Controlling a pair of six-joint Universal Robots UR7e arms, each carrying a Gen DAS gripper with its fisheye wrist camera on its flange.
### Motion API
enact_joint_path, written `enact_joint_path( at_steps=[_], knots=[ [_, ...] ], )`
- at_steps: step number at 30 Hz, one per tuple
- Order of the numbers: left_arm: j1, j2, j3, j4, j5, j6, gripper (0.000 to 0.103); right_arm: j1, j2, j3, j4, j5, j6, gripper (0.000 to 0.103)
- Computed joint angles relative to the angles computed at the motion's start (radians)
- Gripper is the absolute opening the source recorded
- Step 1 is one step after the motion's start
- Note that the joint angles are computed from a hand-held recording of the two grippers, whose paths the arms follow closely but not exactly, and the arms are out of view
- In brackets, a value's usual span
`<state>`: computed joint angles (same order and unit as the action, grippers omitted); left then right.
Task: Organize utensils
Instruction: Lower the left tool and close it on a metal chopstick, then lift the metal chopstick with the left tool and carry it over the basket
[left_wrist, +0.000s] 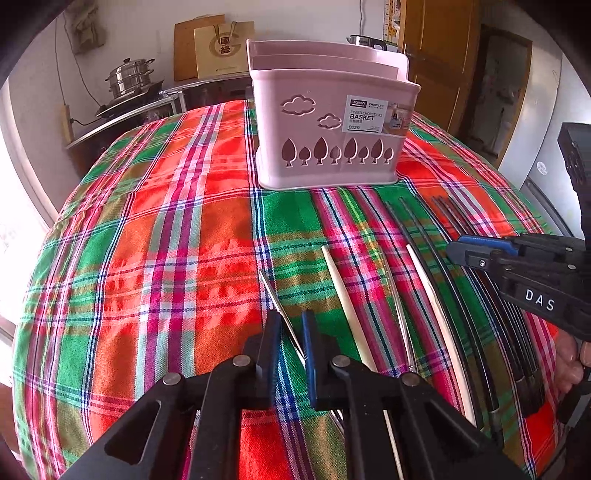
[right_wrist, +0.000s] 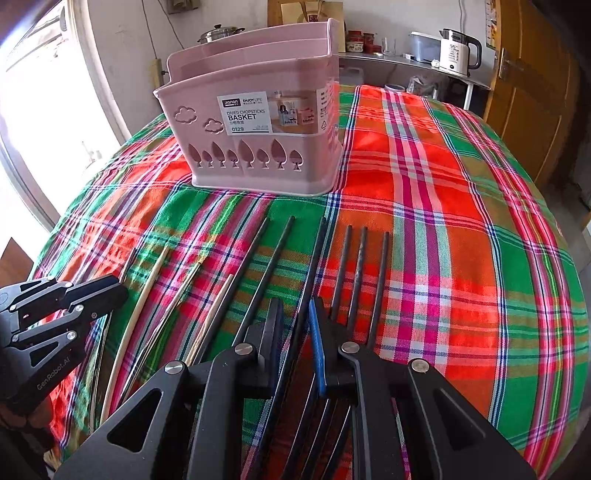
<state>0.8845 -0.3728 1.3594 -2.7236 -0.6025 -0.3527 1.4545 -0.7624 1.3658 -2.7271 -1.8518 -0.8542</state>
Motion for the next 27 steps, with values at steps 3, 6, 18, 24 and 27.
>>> enact_joint_path(
  at_steps=[3, 6, 18, 24, 27],
  knots=[
    [0.0, 0.003, -0.002, -0.008, -0.001, 0.011, 0.011, 0.007, 0.015, -0.028, 0.024, -0.013, 0.005, 0.015],
    [0.005, -0.001, 0.007, -0.04, -0.02, 0.021, 0.009, 0.01, 0.025, -0.044, 0.029, -0.018, 0.007, 0.008],
    [0.003, -0.043, 0.067, -0.166, -0.105, 0.054, 0.004, -0.005, -0.033, 0.0, 0.055, 0.082, 0.041, 0.007],
    [-0.033, -0.073, 0.101, -0.263, -0.108, 0.114, 0.004, -0.001, -0.083, 0.043, 0.033, 0.153, 0.03, 0.006],
    [-0.053, -0.089, 0.114, -0.307, -0.099, 0.148, 0.004, 0.002, -0.11, 0.064, 0.014, 0.191, 0.027, 0.006]
  ],
)
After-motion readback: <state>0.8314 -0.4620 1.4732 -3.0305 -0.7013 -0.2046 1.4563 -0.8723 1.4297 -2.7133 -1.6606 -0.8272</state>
